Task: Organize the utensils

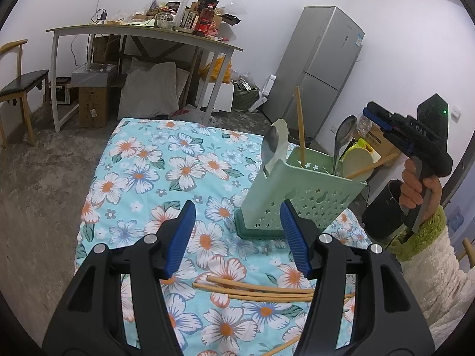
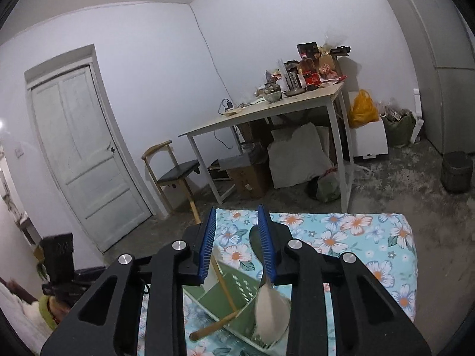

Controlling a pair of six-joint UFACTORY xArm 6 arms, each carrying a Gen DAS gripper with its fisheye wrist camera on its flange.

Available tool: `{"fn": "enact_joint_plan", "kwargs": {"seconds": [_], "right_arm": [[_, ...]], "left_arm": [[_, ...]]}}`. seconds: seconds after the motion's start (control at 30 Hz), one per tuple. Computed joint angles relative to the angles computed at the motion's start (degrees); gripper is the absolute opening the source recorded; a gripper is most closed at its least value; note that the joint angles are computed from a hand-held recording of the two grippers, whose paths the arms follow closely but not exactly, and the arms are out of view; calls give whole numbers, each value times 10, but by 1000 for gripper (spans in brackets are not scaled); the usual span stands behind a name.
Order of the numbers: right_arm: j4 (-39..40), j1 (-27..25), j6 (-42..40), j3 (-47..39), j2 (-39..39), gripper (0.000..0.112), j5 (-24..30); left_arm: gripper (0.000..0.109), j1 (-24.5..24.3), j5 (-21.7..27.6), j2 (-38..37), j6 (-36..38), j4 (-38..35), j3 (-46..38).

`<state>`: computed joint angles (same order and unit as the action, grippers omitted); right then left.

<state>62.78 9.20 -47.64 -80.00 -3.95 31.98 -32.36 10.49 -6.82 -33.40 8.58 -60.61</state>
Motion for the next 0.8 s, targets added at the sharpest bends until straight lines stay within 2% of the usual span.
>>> {"fn": "enact_joint_plan", "kwargs": {"seconds": [0.17,0.3,0.33,0.4,0.5,0.57,0.63,0.8], "right_arm": [[-17,5,24,14,-4,29,-13],[21,-11,23,5,1,30,-4],[21,-18,32,-5,8,31,6],[22,-31,41,-28,26,41,31],[8,-49,51,-58,57,47,67],[11,-63,48,-75,77,49,98],[23,-82,39,-100,104,51,152],[4,-92,30,-140,146,51,212]], "left_arm": [[56,0,-1,-1,3,0,1],[56,0,0,-1,0,1,1],[56,0,-1,-1,0,0,1],[56,0,-3,-1,1,-1,2],[56,0,-1,-1,6,-7,2],[56,-1,1,-2,12,-11,2],[56,-1,5,-6,14,-13,3],[56,-1,10,-8,9,-5,2]]}}
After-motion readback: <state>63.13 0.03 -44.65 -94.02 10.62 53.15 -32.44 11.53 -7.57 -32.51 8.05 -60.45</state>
